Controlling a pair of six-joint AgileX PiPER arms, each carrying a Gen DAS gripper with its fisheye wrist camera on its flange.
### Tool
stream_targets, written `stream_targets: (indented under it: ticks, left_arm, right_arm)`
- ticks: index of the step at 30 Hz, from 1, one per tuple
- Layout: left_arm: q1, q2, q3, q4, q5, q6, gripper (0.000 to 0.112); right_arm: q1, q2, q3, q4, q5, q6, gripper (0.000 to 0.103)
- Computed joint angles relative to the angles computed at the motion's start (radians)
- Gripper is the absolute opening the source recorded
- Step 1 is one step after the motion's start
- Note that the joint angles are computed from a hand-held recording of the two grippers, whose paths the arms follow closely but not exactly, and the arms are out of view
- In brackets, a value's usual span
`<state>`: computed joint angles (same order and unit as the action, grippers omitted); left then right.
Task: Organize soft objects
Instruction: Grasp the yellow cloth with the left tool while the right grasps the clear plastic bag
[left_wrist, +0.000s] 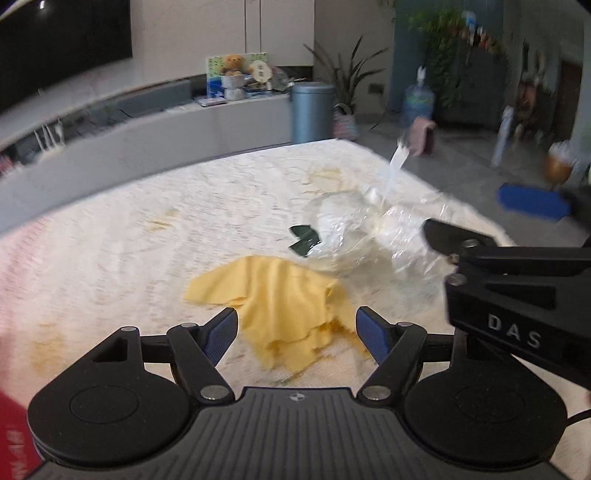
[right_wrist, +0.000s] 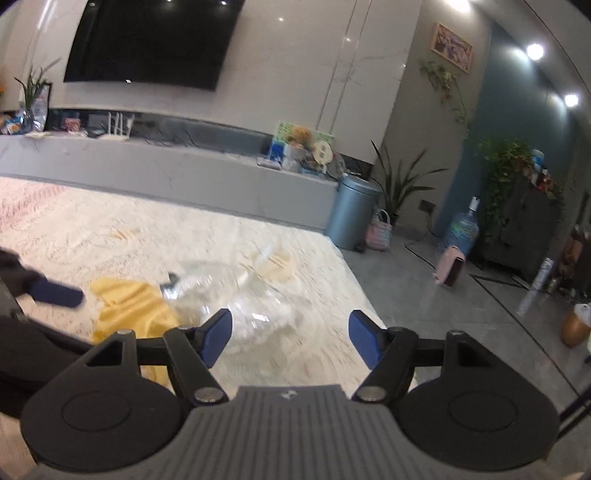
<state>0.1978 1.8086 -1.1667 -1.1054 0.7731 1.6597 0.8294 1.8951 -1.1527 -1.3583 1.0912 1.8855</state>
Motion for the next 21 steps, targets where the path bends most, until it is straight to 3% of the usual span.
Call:
stream_targets:
  ticks: [3,6,9,12,19,21]
  left_arm:
    - [0.018,0.055,-0.086,0.05,0.084,-0.127,0.087]
    - [-0.01,0.067,-0.11,0.097,0.025,-0.21,0.087]
    - [-0.023,0.07,-0.109,0.097,0.006,-0.201,0.091]
    - [-0.068,0.055,-0.08,0.094,-0.094,-0.202,0.091]
    - [-0.096,0.045,-0.054,0.08,-0.138,-0.155,0.098]
    - [-0.091,0.032,-0.018,0.025,-0.151,-0.086,0.098]
  right_arm:
    - [-0.036,-0.022,-0.006,-0.021,-0.07,0.055,0.085]
    - [-0.073,-0.011,-0.055,0.0,-0.134,0.04,0.088]
    - [-0.1,0.04,-0.146,0.052,-0.166,-0.11,0.092]
    - [-0.124,0.133,-0.3,0.18,-0.114,-0.279,0.092]
    - [-0.153,0.185,-0.377,0.292,-0.116,-0.387,0.092]
    - [-0.174,0.184,-0.37,0.362,-0.129,-0.398,0.083]
